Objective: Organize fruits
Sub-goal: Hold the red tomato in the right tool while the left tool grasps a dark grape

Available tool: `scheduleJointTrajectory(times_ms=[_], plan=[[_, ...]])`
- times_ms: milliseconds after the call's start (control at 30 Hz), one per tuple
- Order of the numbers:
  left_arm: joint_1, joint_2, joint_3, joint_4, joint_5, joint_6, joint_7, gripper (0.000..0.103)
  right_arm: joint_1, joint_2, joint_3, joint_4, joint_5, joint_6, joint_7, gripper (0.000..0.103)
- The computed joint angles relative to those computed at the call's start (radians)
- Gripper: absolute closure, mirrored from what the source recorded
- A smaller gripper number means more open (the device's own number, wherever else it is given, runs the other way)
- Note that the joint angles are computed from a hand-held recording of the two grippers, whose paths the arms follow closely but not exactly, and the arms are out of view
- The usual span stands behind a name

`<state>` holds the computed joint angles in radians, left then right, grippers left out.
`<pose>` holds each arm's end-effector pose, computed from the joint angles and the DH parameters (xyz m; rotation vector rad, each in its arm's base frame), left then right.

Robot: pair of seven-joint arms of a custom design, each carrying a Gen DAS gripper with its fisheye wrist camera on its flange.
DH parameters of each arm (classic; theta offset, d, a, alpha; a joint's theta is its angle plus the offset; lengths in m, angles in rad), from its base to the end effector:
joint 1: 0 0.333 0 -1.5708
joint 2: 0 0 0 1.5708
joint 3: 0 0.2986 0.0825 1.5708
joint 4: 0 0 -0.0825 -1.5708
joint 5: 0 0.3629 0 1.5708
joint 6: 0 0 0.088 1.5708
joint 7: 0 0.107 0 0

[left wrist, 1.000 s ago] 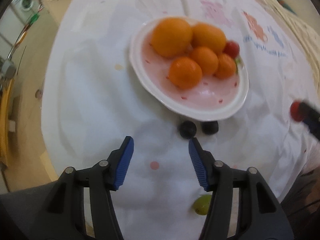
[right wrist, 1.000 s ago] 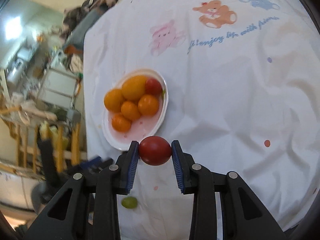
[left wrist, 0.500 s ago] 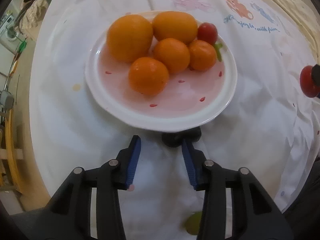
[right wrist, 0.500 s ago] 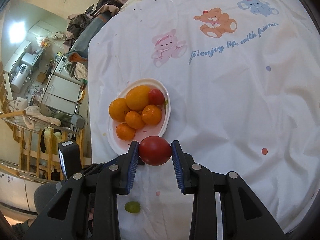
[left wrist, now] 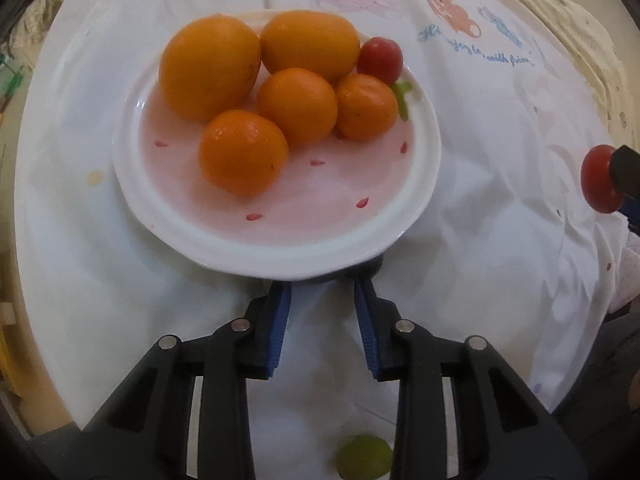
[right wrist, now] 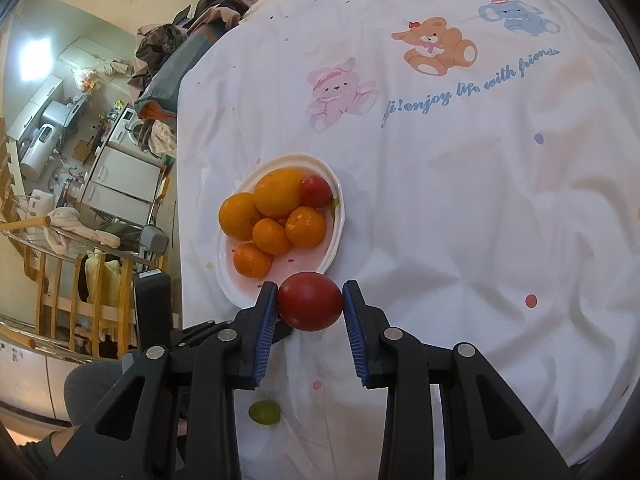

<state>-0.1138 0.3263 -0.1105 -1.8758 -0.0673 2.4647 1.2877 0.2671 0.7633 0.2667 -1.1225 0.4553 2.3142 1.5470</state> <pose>0.6135 -0.1351 0.3625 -2.2796 2.0291 -0.4139 0.6835 0.3334 0.4127 -1.9073 1.5524 0.3364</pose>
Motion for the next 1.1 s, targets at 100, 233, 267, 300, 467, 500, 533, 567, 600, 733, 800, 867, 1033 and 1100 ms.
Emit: scheduleJointTrajectory(times_ms=[100, 233, 267, 300, 467, 500, 533, 567, 600, 733, 800, 867, 1033, 1100], plan=[[-0.003, 0.005, 0.003, 0.008, 0.012, -0.006, -0.005, 0.091, -0.001, -0.004, -0.001, -0.007, -0.001, 0.004, -0.001, 0.068], [-0.006, -0.005, 0.005, -0.008, 0.012, 0.005, -0.012, 0.091, -0.002, -0.002, 0.001, -0.004, 0.001, 0.003, -0.001, 0.068], [-0.008, -0.009, 0.005, -0.012, 0.018, 0.006, -0.016, 0.091, -0.003, -0.003, 0.002, -0.006, 0.001, 0.005, -0.003, 0.068], [-0.005, -0.015, 0.003, -0.021, 0.015, 0.008, -0.01, 0.091, -0.003, -0.004, 0.002, -0.008, 0.001, 0.006, -0.006, 0.068], [0.0, -0.021, -0.003, -0.022, -0.009, 0.004, -0.026, 0.09, -0.004, -0.009, 0.002, -0.015, 0.001, 0.004, -0.01, 0.068], [0.009, -0.024, -0.01, -0.026, -0.037, 0.005, -0.015, 0.088, -0.004, -0.01, 0.001, -0.016, 0.001, 0.005, -0.008, 0.068], [0.017, -0.032, -0.016, -0.036, -0.063, 0.007, -0.007, 0.086, -0.003, -0.01, 0.001, -0.016, 0.0, 0.005, -0.009, 0.068], [0.021, -0.033, -0.017, -0.038, -0.079, 0.011, -0.006, 0.078, -0.003, -0.01, 0.0, -0.016, -0.001, 0.005, -0.008, 0.068], [0.024, -0.038, -0.018, -0.047, -0.093, 0.028, -0.006, 0.072, -0.003, -0.009, 0.001, -0.014, 0.0, 0.003, -0.009, 0.068], [0.032, -0.024, -0.022, -0.039, -0.128, 0.057, 0.007, 0.071, 0.0, -0.006, 0.0, -0.009, -0.004, -0.007, -0.011, 0.068], [0.043, -0.011, -0.029, -0.029, -0.168, 0.066, 0.022, 0.071, 0.001, -0.007, 0.0, -0.011, -0.006, -0.01, -0.012, 0.068], [0.07, -0.001, -0.052, -0.03, -0.256, 0.079, 0.064, 0.071, 0.003, -0.008, -0.001, -0.013, -0.008, -0.011, -0.012, 0.068], [0.065, 0.007, -0.048, -0.023, -0.289, 0.087, 0.083, 0.076, 0.002, -0.01, -0.003, -0.017, -0.008, -0.013, -0.008, 0.068], [0.051, -0.006, -0.031, -0.034, -0.253, 0.081, 0.06, 0.088, 0.002, -0.009, -0.002, -0.016, -0.007, -0.012, -0.011, 0.068]])
